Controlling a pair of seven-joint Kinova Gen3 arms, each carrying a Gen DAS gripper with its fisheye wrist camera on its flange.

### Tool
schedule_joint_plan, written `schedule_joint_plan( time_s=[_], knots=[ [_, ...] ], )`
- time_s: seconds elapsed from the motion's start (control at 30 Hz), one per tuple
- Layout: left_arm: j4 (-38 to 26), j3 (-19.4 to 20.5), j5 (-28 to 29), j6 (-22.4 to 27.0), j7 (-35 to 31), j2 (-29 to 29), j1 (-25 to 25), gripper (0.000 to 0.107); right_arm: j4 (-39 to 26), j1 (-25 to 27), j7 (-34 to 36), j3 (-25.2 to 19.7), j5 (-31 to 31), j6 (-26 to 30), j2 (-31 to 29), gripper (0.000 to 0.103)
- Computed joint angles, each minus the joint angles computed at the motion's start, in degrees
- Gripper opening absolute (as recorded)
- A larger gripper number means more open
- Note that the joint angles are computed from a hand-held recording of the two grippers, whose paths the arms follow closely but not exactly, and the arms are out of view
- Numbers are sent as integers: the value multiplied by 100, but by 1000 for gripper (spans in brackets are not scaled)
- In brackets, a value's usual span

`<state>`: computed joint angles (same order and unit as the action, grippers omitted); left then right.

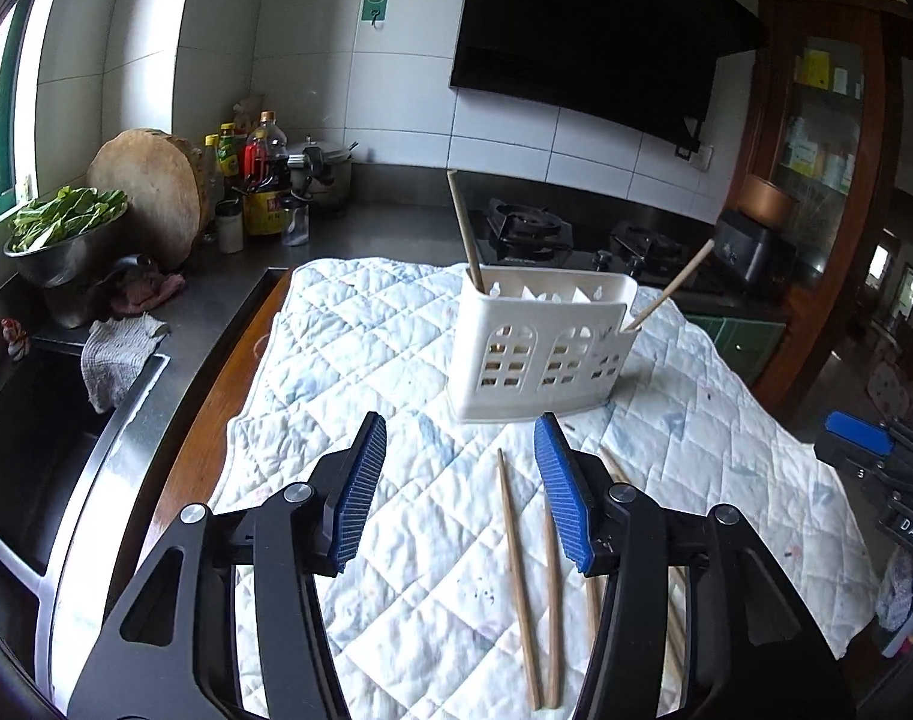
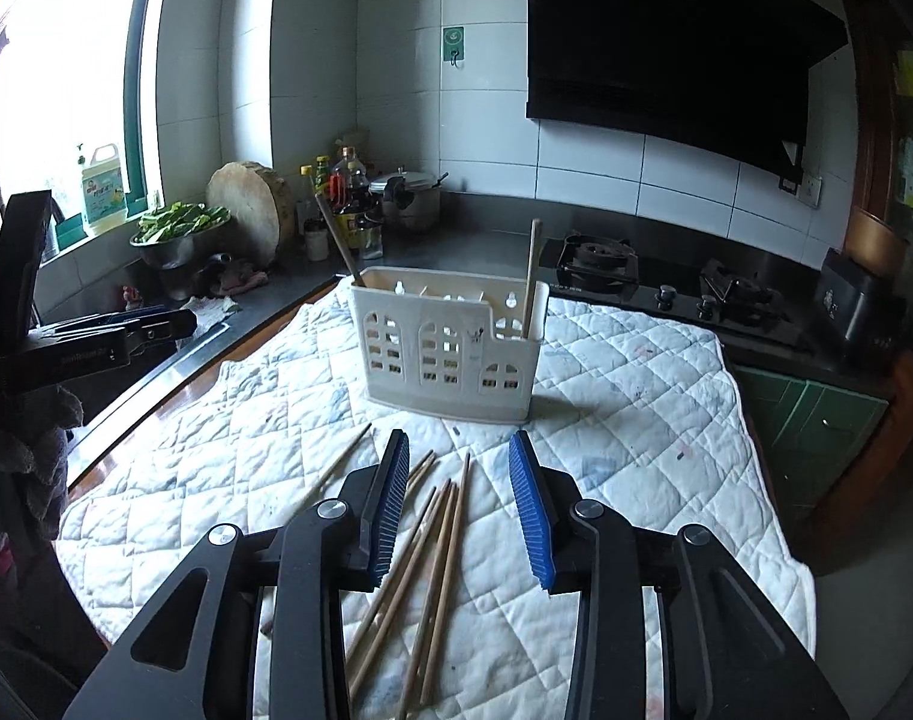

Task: Organize utensils
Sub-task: 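Move both open tools back down to the remaining chopsticks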

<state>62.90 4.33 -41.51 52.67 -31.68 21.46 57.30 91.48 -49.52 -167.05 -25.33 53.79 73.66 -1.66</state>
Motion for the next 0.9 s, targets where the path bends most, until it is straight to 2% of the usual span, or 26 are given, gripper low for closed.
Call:
schedule_joint_plan(
  time_s=[0.1, 0.2, 0.43, 0.57, 0.63, 0.9],
  knots=[
    [345, 33, -18, -44, 157, -99, 76, 56, 222, -165, -306, -125, 16, 198, 72, 34],
    [661, 93, -92, -97, 339, -182, 134, 56, 475, -298, -611, -149, -100, 147, 77, 34],
    [1289, 266, -308, -224, 917, -390, 152, 56, 1026, -338, -1123, -72, -525, -271, 78, 34],
    [1465, 406, -302, -208, 993, -389, 116, 56, 1242, -267, -1198, 8, -782, -596, 117, 32],
    [1530, 457, -236, -222, 983, -368, 88, 56, 1302, -225, -1166, 59, -900, -732, 139, 27],
    [1579, 502, 9, -278, 808, -246, 54, 56, 1411, -95, -1078, 195, -1140, -1056, 203, 18]
  ],
)
